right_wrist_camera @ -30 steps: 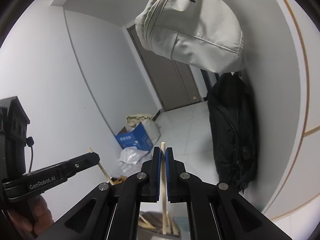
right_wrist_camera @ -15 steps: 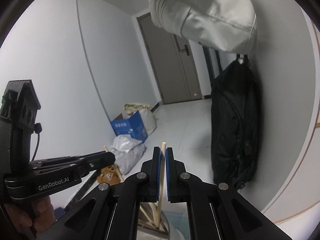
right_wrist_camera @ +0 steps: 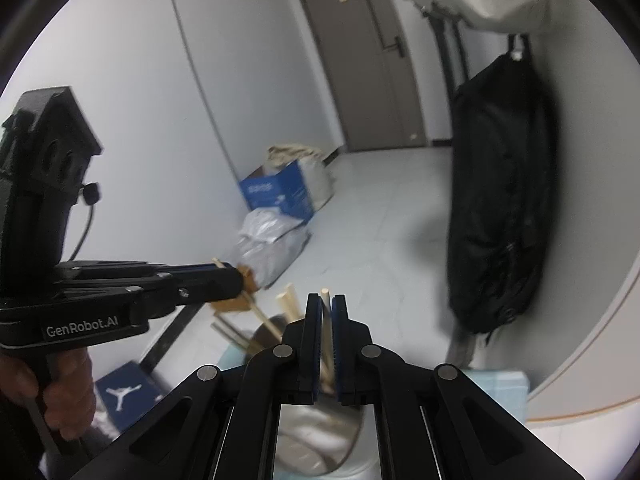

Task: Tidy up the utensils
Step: 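Lower both chopsticks into the holder and open both tools, then withdraw both open tools from the holder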

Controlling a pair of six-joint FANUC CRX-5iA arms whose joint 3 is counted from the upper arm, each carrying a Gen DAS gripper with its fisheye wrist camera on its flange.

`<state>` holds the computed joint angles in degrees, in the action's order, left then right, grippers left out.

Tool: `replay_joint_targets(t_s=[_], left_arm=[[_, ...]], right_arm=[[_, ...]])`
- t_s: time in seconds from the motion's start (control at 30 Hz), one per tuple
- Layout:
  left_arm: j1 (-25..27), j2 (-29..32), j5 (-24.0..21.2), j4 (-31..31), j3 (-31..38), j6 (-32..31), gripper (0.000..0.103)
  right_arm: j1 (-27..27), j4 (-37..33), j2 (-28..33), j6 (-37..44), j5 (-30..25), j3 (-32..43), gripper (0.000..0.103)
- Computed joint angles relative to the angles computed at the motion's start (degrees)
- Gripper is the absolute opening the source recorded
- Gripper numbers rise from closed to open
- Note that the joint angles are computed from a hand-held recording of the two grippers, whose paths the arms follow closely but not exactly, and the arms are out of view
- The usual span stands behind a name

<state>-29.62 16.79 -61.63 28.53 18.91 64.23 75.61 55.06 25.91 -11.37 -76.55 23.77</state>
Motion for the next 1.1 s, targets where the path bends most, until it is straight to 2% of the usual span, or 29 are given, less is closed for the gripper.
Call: replay_joint_targets(t_s=[0.1, 0.13, 0.17, 0.2, 0.23, 0.27, 0.3, 0.4, 0.53, 0.6, 0.67, 0.73, 0.87, 1.1], left_arm=[[0.46, -1.38, 0.38, -0.07, -1.11, 0.55, 0.003], [0.59, -1.95, 0.59, 0.04, -1.6, 0.59, 0.012], [0.67, -2.7, 0.97, -0.38, -1.98, 1.05, 0.028], [0.7, -3.34, 1.7, -0.69, -2.64, 1.41, 0.037], [0.81, -4.56, 3.25, -0.69, -4.01, 1.86, 0.052], [0.96, -5.63, 4.83, -0.41, -5.49, 1.97, 0.059], [1.07, -6.96, 6.5, -0.35, -7.05, 2.32, 0.06], [1.05, -8.76, 7.56, -2.39, -8.24, 3.76, 0.06], [0.62, -11.65, 9.46, -5.81, -10.39, 6.86, 0.06], [0.42, -13.31, 11.0, -7.1, -11.99, 8.19, 0.06], [0.13, -15.16, 12.58, -8.66, -13.81, 10.07, 0.065], [0.37, -16.4, 13.57, -9.03, -15.19, 10.76, 0.072], [0.16, -18.79, 14.95, -10.39, -17.86, 11.95, 0.073], [-0.47, -22.25, 16.68, -12.85, -22.57, 12.93, 0.073]], right_arm=[[0.31, 0.4, -1.79, -3.79, 2.9, -2.61, 0.008], [0.63, 1.03, -2.38, -5.53, 3.08, -3.5, 0.013], [1.06, 1.53, -2.65, -6.89, 2.4, -3.87, 0.019], [1.44, 1.95, -2.92, -8.02, 1.95, -4.24, 0.023], [1.7, 2.28, -3.21, -8.88, 1.77, -4.6, 0.029], [2.13, 2.67, -3.52, -10.04, 1.44, -5.06, 0.034], [2.34, 2.78, -3.66, -10.42, 1.06, -5.11, 0.036], [3.58, 3.06, -3.86, -11.82, -0.57, -5.3, 0.045], [5.56, 3.58, -3.15, -13.04, -3.04, -4.37, 0.047], [6.28, 3.87, -2.76, -13.35, -4.04, -3.88, 0.051], [7.35, 4.42, -1.95, -13.63, -5.68, -2.72, 0.059], [8.07, 5.21, -1.79, -14.24, -6.17, -2.73, 0.061], [9.65, 5.72, -0.32, -14.08, -8.44, -0.87, 0.07], [11.83, 4.73, 1.76, -14.67, -10.96, 0.67, 0.077]])
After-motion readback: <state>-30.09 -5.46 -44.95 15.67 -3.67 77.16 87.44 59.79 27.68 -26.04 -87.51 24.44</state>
